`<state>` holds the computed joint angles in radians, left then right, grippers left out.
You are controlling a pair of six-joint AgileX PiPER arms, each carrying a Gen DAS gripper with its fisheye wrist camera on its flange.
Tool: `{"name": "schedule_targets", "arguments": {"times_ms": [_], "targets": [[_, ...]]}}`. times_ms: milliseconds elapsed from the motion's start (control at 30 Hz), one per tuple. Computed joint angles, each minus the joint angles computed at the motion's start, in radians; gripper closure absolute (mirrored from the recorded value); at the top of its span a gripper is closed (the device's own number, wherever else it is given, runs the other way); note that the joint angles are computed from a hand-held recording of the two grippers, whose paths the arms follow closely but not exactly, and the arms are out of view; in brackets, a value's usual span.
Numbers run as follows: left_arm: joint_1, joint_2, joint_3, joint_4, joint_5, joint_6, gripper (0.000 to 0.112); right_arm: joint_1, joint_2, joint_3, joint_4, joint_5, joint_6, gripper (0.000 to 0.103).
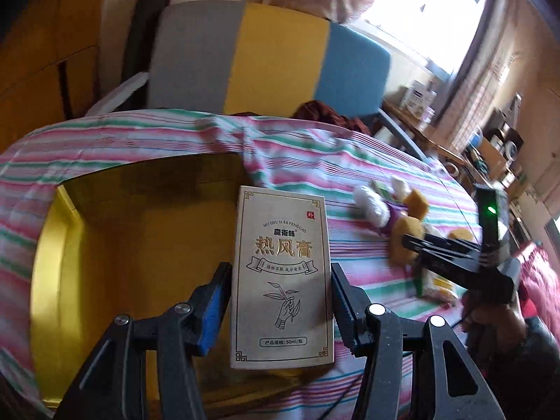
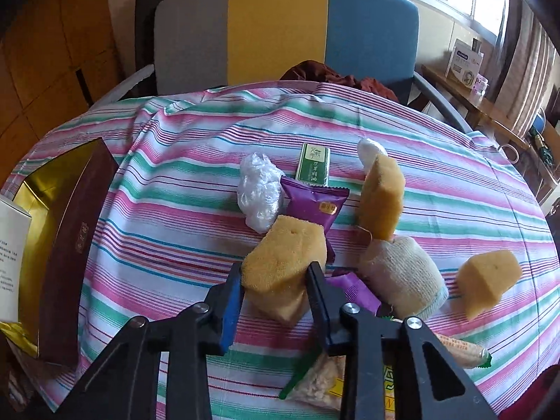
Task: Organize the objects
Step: 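Carry the white box into the gold tray with the left gripper while the right gripper grasps a yellow sponge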
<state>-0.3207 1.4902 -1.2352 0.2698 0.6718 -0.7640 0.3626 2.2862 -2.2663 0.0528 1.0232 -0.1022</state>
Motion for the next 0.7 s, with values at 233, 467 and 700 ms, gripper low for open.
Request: {"name": "schedule_targets", "arguments": {"times_ms": [233,467,700], "targets": [[0.305,-0.098,0.142,-0.125,-0.020,0.173,0.057,0.003,-0.031,0.046,0.015,-0.036,-0.016,0.070],[0.475,-0.027,0.115,-0.199,-0.034,0.301,0.057,0.006,-0.034,0.054,0.011,-0.047,-0.016,0.070],[0.507,0.116,0.003,-0.175,0.002,0.292,0.057,0.009,-0.024,0.044,0.001,-0.040,-0.012,0.070]]}}
